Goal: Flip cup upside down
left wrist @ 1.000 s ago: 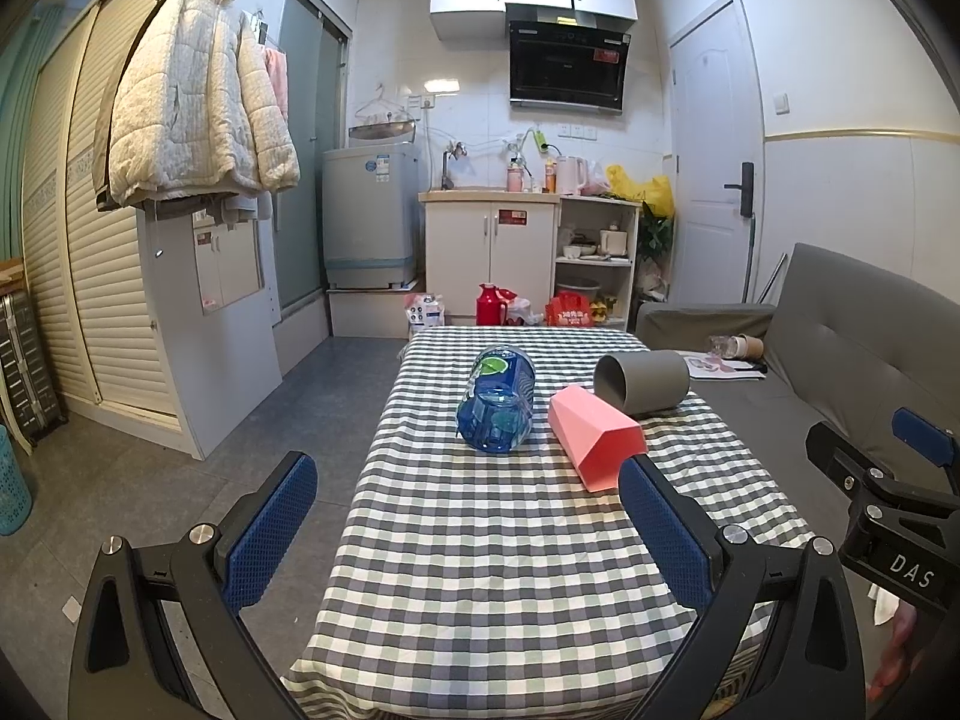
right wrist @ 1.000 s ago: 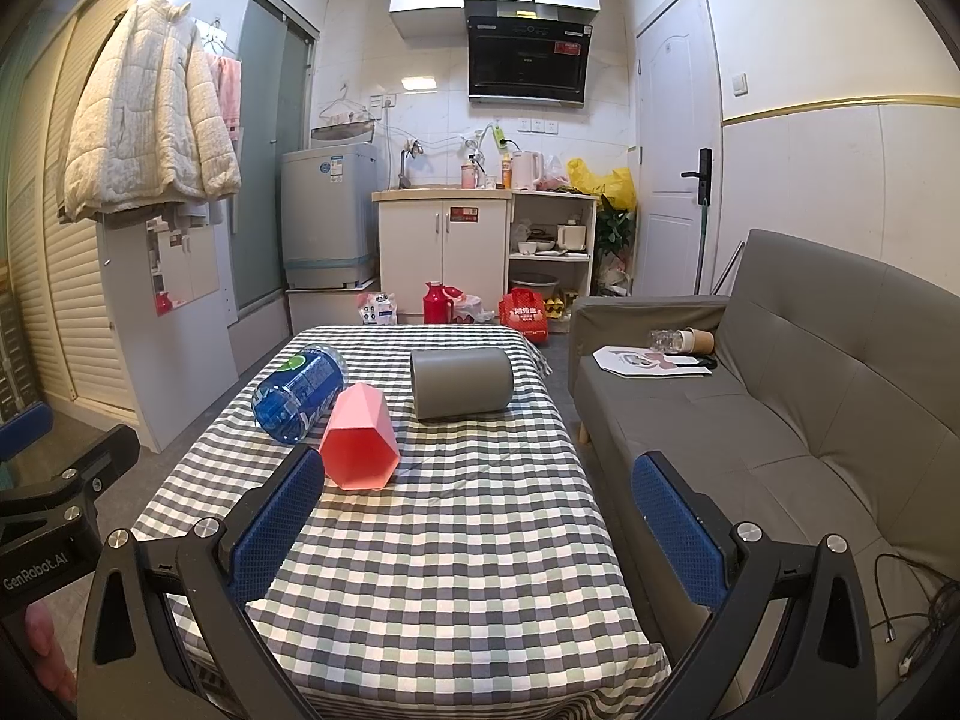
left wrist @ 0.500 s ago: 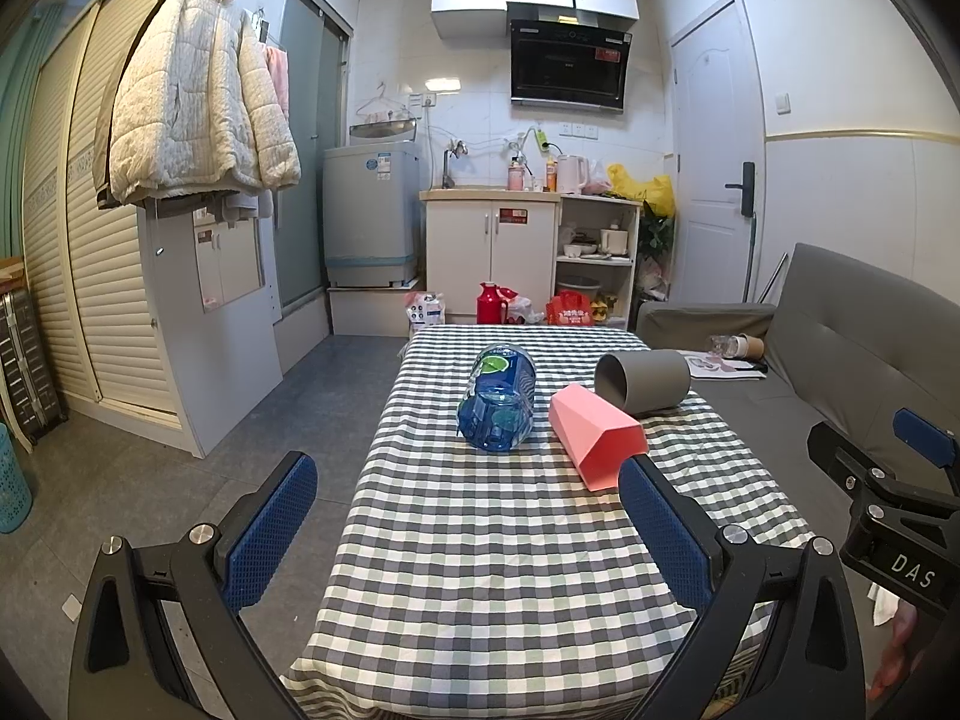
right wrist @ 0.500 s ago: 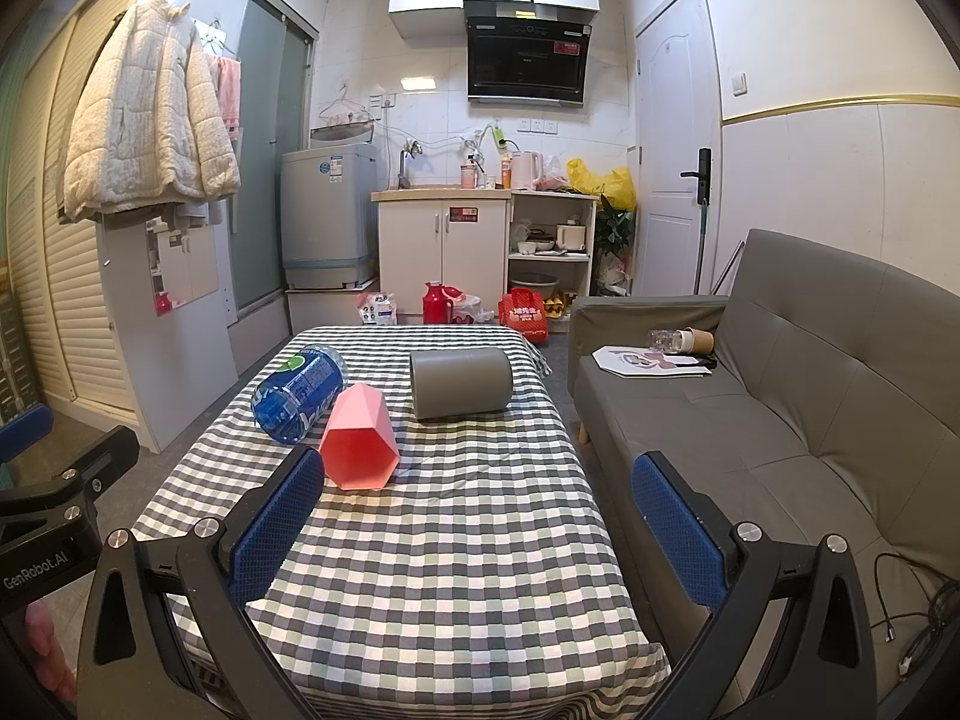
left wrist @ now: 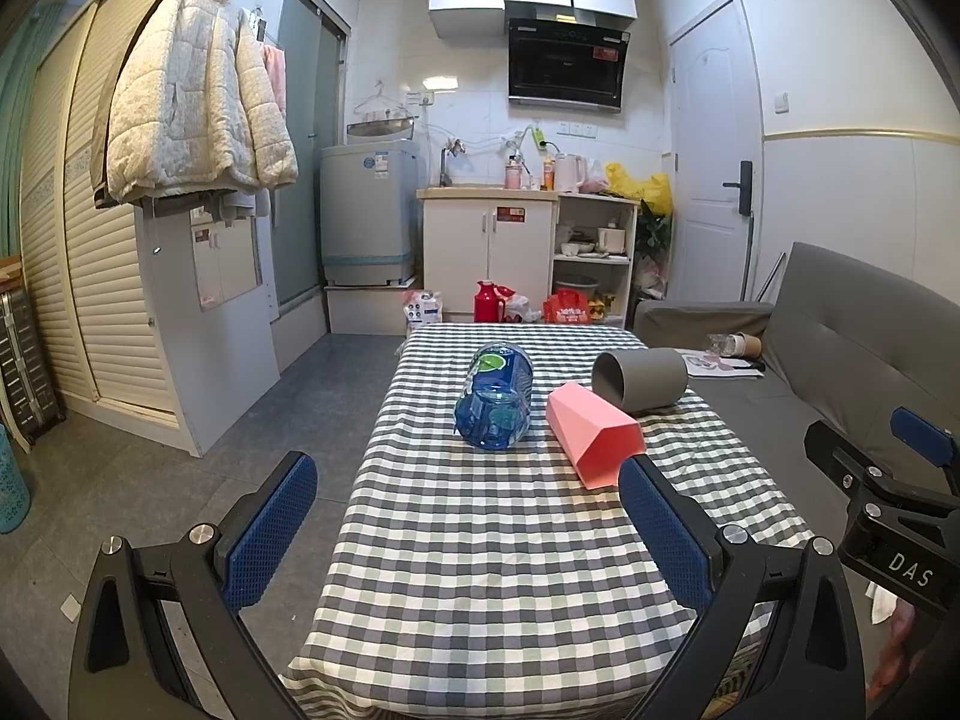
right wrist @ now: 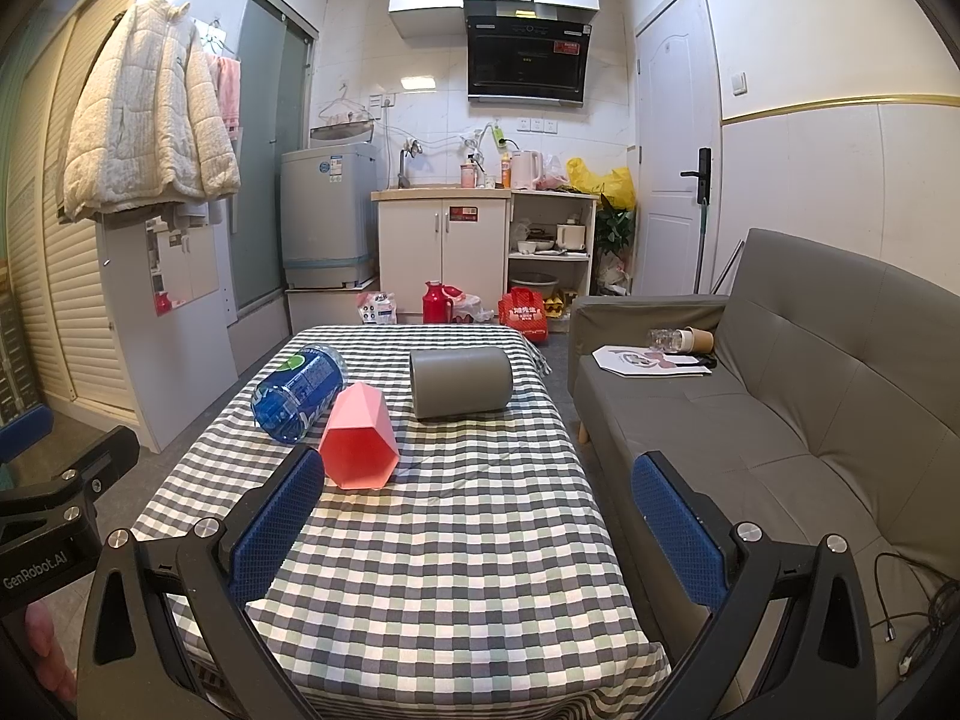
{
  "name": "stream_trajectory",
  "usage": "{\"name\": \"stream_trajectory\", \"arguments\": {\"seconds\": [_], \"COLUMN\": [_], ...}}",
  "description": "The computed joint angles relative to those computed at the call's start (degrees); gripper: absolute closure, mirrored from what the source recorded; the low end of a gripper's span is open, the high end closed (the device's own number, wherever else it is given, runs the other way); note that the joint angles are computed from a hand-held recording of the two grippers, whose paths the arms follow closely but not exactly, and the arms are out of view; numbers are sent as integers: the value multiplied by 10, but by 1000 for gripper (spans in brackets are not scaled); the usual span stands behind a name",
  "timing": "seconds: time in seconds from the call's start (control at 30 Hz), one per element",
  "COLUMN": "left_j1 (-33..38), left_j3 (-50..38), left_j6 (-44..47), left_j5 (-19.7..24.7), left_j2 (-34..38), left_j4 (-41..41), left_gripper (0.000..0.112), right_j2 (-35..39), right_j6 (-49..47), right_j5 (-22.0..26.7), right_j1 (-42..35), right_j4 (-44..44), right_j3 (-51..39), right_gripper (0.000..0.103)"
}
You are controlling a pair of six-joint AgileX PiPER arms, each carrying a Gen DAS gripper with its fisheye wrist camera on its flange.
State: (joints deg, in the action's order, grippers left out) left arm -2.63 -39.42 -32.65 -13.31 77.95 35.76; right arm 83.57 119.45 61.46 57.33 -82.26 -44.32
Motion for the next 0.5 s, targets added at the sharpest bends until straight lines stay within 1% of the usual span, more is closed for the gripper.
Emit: {"name": "stream_trajectory", "arguments": {"seconds": [0.03, 0.1, 0.37, 0.4, 0.43, 0.47, 0.5], "left_j1": [10, 13, 11, 13, 9, 11, 12], "left_j3": [2, 7, 5, 6, -7, -9, -9], "left_j6": [-11, 3, 0, -14, -52, -77, -97], "left_j5": [-11, -20, -17, -17, -2, -1, -1], "left_j2": [5, 9, 9, 9, 8, 7, 8], "left_j4": [17, 6, 7, 21, 55, 78, 97], "left_gripper": [9, 9, 9, 9, 9, 9, 9], "right_j2": [0, 0, 5, 5, 7, 7, 23], "right_j6": [1, -3, -1, -2, 1, 0, 4], "right_j5": [-1, 1, -4, -4, -6, -9, -8], "right_j1": [-1, 1, -5, -5, -8, -11, -8], "right_j4": [-1, 2, -2, -2, -5, -7, -7], "right_j3": [1, -2, 1, 1, 3, 5, -5], "right_gripper": [0, 0, 0, 0, 0, 0, 0]}}
